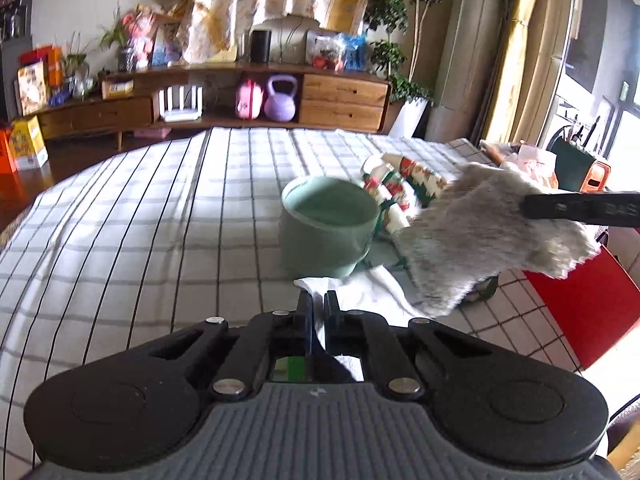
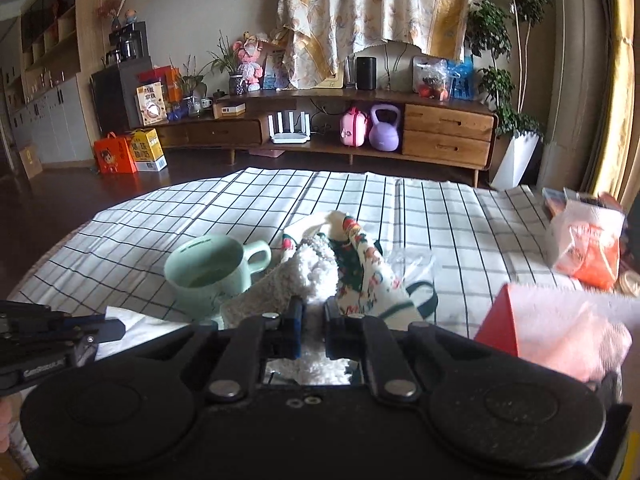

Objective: Organize soft objects
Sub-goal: 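Lift the tissue and fluffy cloth and carry both toward the red box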

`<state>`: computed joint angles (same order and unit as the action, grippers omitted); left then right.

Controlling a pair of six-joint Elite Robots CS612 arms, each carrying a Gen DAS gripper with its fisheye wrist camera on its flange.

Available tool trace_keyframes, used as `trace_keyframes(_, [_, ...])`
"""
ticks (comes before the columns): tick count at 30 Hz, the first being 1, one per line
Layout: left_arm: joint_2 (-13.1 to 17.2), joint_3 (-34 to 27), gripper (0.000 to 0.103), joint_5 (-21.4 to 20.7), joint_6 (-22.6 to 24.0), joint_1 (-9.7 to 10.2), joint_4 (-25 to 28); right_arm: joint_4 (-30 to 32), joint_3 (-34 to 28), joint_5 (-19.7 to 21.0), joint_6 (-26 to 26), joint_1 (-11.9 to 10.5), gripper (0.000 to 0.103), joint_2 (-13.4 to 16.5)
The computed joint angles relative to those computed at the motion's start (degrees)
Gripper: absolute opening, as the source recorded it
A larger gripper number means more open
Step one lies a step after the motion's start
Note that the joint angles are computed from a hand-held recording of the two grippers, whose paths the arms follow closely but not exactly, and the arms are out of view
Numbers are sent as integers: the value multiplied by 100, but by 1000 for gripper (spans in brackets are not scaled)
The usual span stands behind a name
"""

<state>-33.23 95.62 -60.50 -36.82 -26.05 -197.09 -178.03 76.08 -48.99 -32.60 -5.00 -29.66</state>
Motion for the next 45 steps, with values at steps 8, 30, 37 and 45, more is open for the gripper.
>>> trace_keyframes(8, [-60, 213, 7, -491, -420, 122, 152, -127, 432, 281, 428, -201, 9, -174])
trace_keyframes(30, [162, -157, 89, -1106, 1820, 172, 102, -90, 573, 306, 661, -257, 9, -185])
trace_keyframes(37, [288, -203, 89, -440, 2097, 17, -403, -79, 581, 274, 660, -254, 9, -182])
trace_keyframes(45, [333, -357, 46, -261, 2256, -41, -160, -17, 591, 294, 622, -259, 9, -180])
